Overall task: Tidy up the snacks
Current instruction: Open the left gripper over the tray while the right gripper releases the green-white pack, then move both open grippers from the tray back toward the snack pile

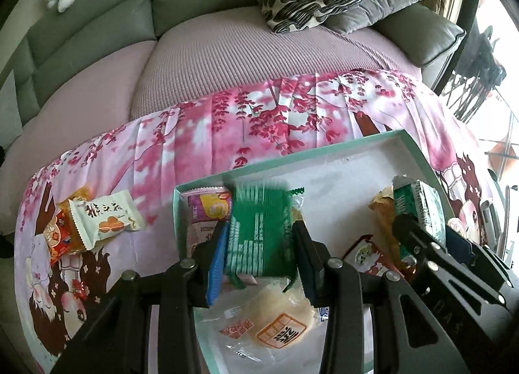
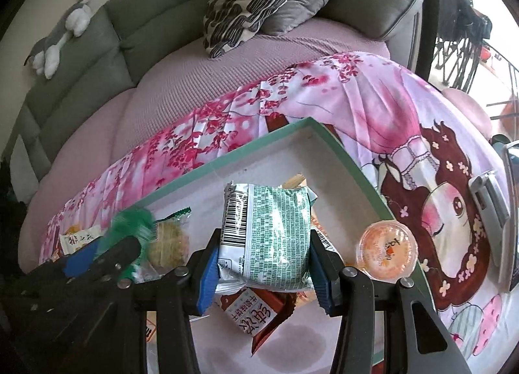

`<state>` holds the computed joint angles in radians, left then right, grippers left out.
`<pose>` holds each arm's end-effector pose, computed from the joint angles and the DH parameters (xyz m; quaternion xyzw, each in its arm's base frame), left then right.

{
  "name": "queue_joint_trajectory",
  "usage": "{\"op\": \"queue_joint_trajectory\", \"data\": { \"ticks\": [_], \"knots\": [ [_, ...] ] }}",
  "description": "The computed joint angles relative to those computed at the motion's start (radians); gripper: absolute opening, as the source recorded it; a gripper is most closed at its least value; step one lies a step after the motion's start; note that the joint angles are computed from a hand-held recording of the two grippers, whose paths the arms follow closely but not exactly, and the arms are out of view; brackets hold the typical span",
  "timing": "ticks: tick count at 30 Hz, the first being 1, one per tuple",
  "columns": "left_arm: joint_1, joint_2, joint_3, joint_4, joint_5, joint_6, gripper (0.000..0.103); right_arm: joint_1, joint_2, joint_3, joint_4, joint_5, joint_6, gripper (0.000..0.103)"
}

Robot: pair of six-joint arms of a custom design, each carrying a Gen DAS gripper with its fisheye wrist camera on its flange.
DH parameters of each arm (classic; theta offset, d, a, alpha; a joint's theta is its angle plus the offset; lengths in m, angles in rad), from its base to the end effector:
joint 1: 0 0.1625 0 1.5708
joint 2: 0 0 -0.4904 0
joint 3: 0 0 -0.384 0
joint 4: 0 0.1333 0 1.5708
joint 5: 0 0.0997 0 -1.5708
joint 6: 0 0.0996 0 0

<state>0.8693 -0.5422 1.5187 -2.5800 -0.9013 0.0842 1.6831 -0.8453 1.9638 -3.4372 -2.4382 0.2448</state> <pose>-0.3268 -0.6891 0.0226 0.3566 0.8745 -0.1145 0.3083 0.1254 -0.5998 0.2046 -0.2091 -0.8327 0.3957 0.3261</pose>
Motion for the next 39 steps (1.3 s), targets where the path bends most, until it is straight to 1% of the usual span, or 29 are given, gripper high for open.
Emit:
{"op": "queue_joint_trajectory", "data": {
  "ticks": [6, 10, 15, 20, 22, 25, 27, 29, 31, 32, 33, 34, 35, 37, 39],
  "knots": [
    [0.003, -0.003, -0.003, -0.001, 0.015, -0.014, 0.043, -0.002, -0.003, -0.002, 0.01, 0.006, 0.002, 0.052],
    [0.003, -0.018, 0.014, -0.022, 0.013, -0.028, 0.054, 0.0, -0.002, -0.005, 0.022, -0.001, -0.003, 0.054],
    [0.005, -0.037, 0.036, -0.057, 0.014, -0.046, 0.056, 0.006, -0.004, -0.007, 0.03, -0.015, -0.006, 0.054],
    [0.014, -0.052, 0.054, -0.087, 0.028, -0.08, 0.057, 0.01, -0.002, -0.01, 0.025, -0.024, -0.017, 0.061],
    [0.019, -0.057, 0.057, -0.092, 0.034, -0.107, 0.057, 0.007, -0.004, -0.008, 0.029, -0.016, -0.013, 0.063],
    [0.03, -0.065, 0.061, -0.099, 0.034, -0.139, 0.057, 0.006, -0.006, -0.007, 0.03, -0.014, -0.01, 0.064],
    [0.035, -0.068, 0.064, -0.11, 0.036, -0.15, 0.057, 0.007, -0.005, -0.008, 0.026, -0.019, -0.015, 0.067],
    [0.041, -0.07, 0.066, -0.119, 0.038, -0.16, 0.057, 0.01, 0.0, -0.012, 0.017, -0.031, -0.033, 0.075],
    [0.048, -0.073, 0.066, -0.116, 0.036, -0.179, 0.058, 0.011, 0.001, -0.013, 0.014, -0.028, -0.041, 0.075],
    [0.052, -0.073, 0.065, -0.111, 0.035, -0.193, 0.061, 0.01, 0.0, -0.012, 0.013, -0.023, -0.044, 0.076],
    [0.056, -0.074, 0.062, -0.105, 0.033, -0.208, 0.072, 0.008, 0.0, -0.012, 0.014, -0.018, -0.048, 0.077],
    [0.058, -0.074, 0.062, -0.102, 0.033, -0.219, 0.08, 0.008, 0.0, -0.012, 0.014, -0.017, -0.051, 0.081],
    [0.061, -0.075, 0.063, -0.109, 0.032, -0.229, 0.08, 0.007, 0.001, -0.013, 0.014, -0.021, -0.055, 0.087],
    [0.065, -0.075, 0.064, -0.114, 0.039, -0.247, 0.08, 0.007, 0.004, -0.015, 0.017, -0.036, -0.058, 0.094],
    [0.066, -0.072, 0.063, -0.119, 0.062, -0.263, 0.081, 0.004, 0.003, -0.015, 0.022, -0.045, -0.056, 0.097]
  ]
}}
